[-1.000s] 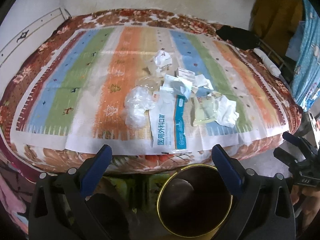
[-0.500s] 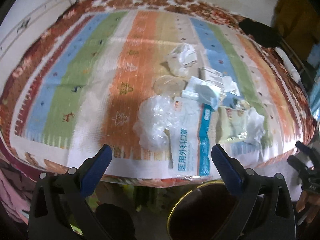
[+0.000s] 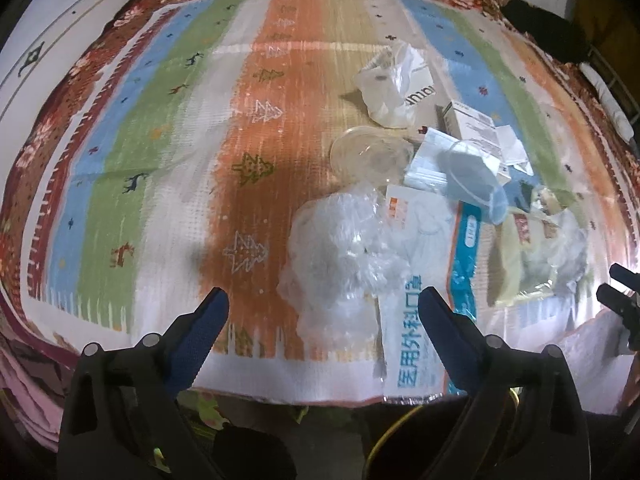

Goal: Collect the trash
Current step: 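Grasp the clear bubble wrap with the left gripper while the right gripper grasps the white tissue, then carry the bubble wrap and tissue in both grippers over the gold-rimmed bin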

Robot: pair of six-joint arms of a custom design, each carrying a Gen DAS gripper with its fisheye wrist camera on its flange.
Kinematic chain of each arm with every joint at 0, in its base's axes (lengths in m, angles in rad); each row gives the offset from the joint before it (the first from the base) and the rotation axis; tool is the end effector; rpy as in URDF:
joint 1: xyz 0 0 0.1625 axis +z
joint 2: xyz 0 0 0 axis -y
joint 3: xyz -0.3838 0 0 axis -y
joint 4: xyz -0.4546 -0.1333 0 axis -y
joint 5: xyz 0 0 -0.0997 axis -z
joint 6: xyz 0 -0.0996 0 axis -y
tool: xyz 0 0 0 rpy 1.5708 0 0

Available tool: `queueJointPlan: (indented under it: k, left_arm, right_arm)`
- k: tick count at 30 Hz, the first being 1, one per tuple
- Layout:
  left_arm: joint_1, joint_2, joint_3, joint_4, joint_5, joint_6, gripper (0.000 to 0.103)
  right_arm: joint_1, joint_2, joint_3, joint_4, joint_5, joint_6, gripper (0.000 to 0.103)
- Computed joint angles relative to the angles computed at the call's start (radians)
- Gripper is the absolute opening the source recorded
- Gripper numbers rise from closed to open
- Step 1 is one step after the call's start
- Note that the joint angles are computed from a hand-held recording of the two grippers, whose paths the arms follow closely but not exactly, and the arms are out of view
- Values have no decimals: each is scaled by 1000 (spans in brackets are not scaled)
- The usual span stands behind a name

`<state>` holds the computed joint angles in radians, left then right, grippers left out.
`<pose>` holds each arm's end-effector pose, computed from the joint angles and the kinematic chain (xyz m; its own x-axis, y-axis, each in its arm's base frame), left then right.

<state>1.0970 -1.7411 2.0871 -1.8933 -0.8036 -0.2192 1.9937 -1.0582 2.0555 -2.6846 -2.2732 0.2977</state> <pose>-0.0300 -0.5022 0.3126 -0.7172 0.1413 -0.6824 0.3076 0.9429 -0.1280 0.2856 -0.4666 0.0512 -0.8145 0.0317 0.5794 -0.1765 0.9377 -0.2993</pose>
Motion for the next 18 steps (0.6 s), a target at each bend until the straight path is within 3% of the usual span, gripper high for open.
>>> queueJointPlan:
  k: [8, 14, 16, 18]
  left_arm:
    - [20, 71, -18, -24, 7, 53, 83]
    - [37, 98, -32, -19, -18, 66, 61]
    - [38, 97, -30, -32, -24, 78, 48]
    - [39, 95, -34, -29, -39, 74, 43]
  right_arm:
    - [-69, 38, -53, 43, 54, -9, 71]
    - [-88, 82, -96, 103, 63, -22, 37]
    - [-85, 86, -99, 102, 71, -28, 22]
    - [-82, 85, -98, 99, 77, -32, 16]
